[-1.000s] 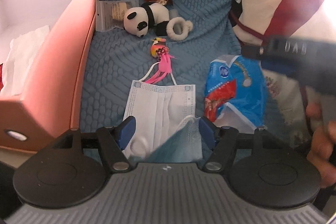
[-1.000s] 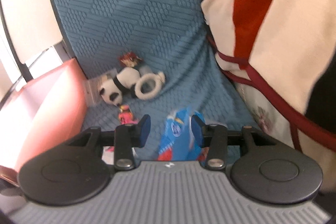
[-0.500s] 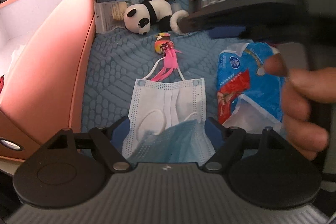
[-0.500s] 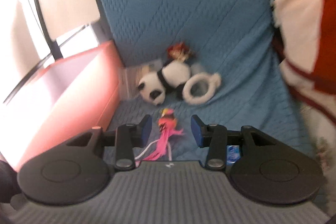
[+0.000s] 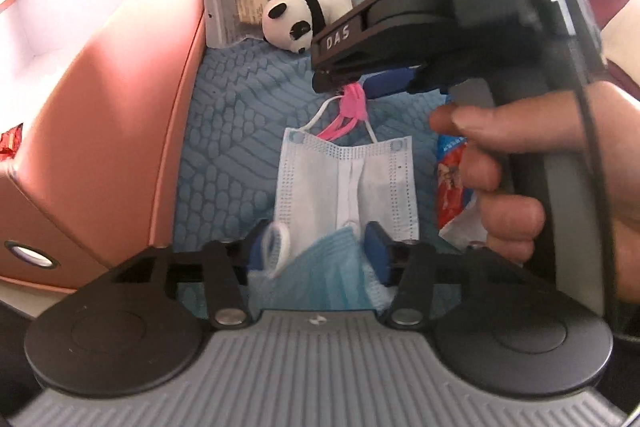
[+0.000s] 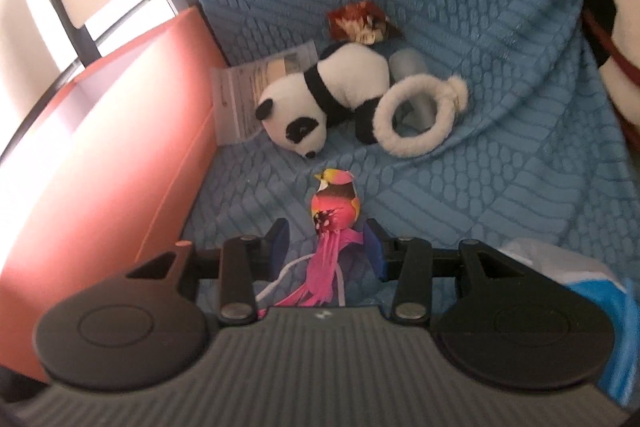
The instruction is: Organize soft objects
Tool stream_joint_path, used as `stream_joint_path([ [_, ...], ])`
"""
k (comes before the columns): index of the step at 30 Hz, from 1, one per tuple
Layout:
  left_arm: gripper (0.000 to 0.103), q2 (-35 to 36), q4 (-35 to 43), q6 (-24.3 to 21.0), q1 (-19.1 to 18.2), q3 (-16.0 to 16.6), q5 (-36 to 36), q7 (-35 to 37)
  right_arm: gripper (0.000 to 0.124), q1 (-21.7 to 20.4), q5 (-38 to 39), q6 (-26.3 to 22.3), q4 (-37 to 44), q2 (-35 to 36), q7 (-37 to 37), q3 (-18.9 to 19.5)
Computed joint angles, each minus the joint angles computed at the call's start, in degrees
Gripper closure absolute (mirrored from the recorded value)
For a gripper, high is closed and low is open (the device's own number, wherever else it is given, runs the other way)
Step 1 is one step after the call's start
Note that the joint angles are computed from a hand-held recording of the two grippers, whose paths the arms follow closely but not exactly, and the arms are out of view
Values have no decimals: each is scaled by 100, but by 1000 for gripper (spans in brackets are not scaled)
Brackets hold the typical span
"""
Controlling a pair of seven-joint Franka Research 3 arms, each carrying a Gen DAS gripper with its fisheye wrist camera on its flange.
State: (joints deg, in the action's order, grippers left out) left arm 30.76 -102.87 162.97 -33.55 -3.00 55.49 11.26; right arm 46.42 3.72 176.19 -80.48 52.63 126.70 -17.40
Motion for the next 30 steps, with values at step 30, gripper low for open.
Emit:
stream_joint_path([
  [30,93,-28,-67,390,-16,181,-395,32,98,1451,1556,856,-1697,-808,-153,-1316],
])
